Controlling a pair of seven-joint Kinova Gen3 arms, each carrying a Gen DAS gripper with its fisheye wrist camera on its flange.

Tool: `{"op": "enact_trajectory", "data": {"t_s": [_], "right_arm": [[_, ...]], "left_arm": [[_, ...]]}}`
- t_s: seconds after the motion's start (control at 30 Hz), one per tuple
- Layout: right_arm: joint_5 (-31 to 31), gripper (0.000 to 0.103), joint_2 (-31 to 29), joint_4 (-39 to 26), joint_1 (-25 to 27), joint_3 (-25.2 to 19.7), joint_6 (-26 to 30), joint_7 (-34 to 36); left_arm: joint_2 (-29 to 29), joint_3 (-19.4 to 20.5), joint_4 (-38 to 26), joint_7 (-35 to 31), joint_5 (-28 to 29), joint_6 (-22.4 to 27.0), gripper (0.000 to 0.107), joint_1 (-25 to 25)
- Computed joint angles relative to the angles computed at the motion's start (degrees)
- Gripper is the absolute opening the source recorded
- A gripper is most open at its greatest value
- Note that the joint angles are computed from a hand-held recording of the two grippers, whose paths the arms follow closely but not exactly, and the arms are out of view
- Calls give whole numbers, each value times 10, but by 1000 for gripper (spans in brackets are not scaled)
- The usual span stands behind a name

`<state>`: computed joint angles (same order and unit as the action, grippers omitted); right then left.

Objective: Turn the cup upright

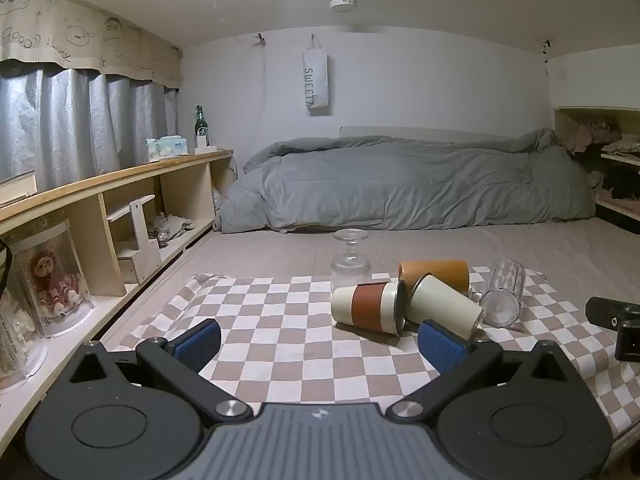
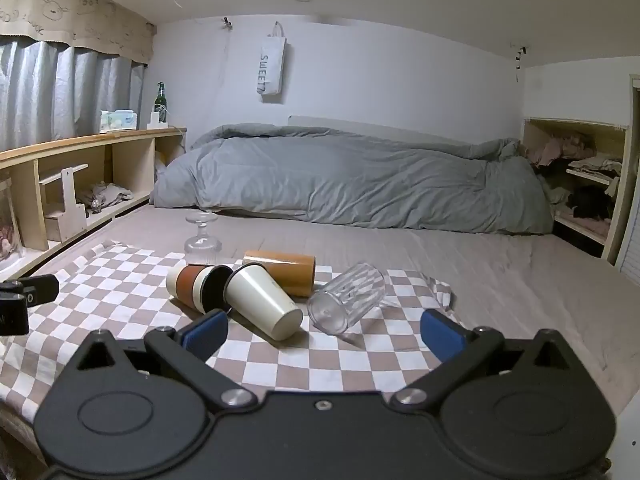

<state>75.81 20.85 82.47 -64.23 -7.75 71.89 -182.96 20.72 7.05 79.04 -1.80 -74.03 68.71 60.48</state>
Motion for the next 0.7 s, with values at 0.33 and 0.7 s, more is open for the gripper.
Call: {"op": "enact_trajectory", "data": {"t_s": [0.33, 0.7], "right_arm": [[0, 103, 0, -1, 0, -1, 1, 2], [-4, 103, 0, -5, -2, -1, 5, 6]], "left_arm": [[-1, 0, 0, -5, 3, 1, 103, -1], [1, -1, -3, -7, 4, 3, 103, 1]]}}
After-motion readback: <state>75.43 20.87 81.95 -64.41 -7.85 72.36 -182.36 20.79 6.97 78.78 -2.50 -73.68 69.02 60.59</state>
